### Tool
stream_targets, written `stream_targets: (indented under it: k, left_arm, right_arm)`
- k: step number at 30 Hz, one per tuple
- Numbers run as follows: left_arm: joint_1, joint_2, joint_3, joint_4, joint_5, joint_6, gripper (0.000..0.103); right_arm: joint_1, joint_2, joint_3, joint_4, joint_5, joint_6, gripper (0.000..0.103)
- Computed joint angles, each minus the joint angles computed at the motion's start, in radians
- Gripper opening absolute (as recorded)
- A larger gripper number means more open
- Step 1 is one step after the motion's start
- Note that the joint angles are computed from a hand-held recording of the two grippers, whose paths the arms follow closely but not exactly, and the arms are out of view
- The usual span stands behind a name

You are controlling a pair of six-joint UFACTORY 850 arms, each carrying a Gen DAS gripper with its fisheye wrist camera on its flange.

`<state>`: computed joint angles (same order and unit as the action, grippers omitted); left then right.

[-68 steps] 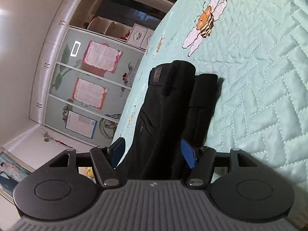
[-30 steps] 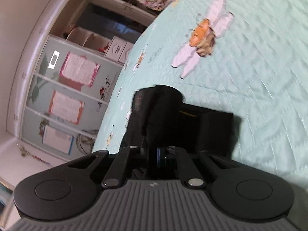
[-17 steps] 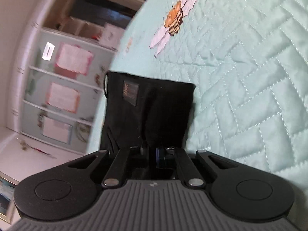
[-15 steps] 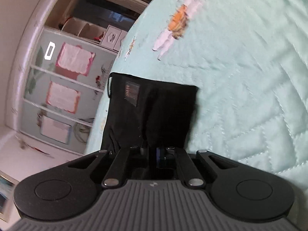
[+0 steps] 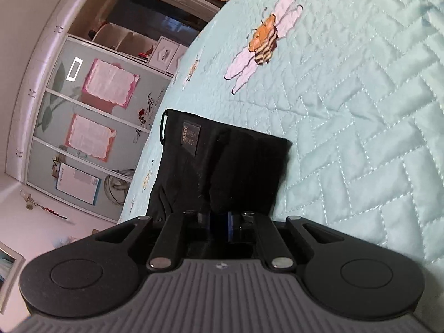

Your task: Fold clothes

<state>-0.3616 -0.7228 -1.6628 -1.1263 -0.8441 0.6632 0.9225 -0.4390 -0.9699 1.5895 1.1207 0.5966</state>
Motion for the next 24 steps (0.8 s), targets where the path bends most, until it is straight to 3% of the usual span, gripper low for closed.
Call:
stream_targets:
  k: [5, 7, 9, 11, 12, 14, 16, 19, 22, 24]
  left_arm:
    - [0.006, 0.027, 0.043, -0.023, 0.018, 0.05, 0.014]
    - [0.009, 0.038, 0.063, -0.043, 0.027, 0.079, 0.014]
    - [0.012, 0.046, 0.082, -0.076, 0.031, 0.108, 0.013]
    - [0.019, 0.05, 0.099, -0.124, 0.018, 0.142, 0.014]
    - [0.025, 0.053, 0.107, -0.147, 0.007, 0.159, 0.015]
    - [0.046, 0.074, 0.135, -0.176, -0.006, 0.189, 0.022]
    - [0.069, 0.099, 0.164, -0.2, -0.016, 0.217, 0.031]
    - [0.127, 0.154, 0.232, -0.263, -0.009, 0.262, 0.036]
    - [0.2, 0.215, 0.315, -0.345, 0.034, 0.277, 0.037]
    - [0.247, 0.25, 0.366, -0.408, 0.076, 0.267, 0.037]
  right_arm:
    - [0.031, 0.007, -0.036, 0.107, 0.021, -0.058, 0.017]
    - [0.049, -0.01, -0.123, 0.273, 0.057, -0.229, 0.021]
    - [0.068, -0.05, -0.236, 0.39, 0.144, -0.408, 0.024]
    - [0.086, -0.093, -0.331, 0.389, 0.227, -0.557, 0.024]
    - [0.089, -0.109, -0.367, 0.345, 0.227, -0.634, 0.027]
    - [0.075, -0.121, -0.396, 0.222, 0.127, -0.71, 0.034]
    - [0.041, -0.123, -0.394, 0.041, -0.069, -0.676, 0.034]
    - [0.001, -0.173, -0.455, -0.147, -0.303, -0.644, 0.034]
    - [-0.02, -0.239, -0.539, -0.26, -0.437, -0.605, 0.034]
    - [-0.025, -0.284, -0.609, -0.246, -0.49, -0.675, 0.034]
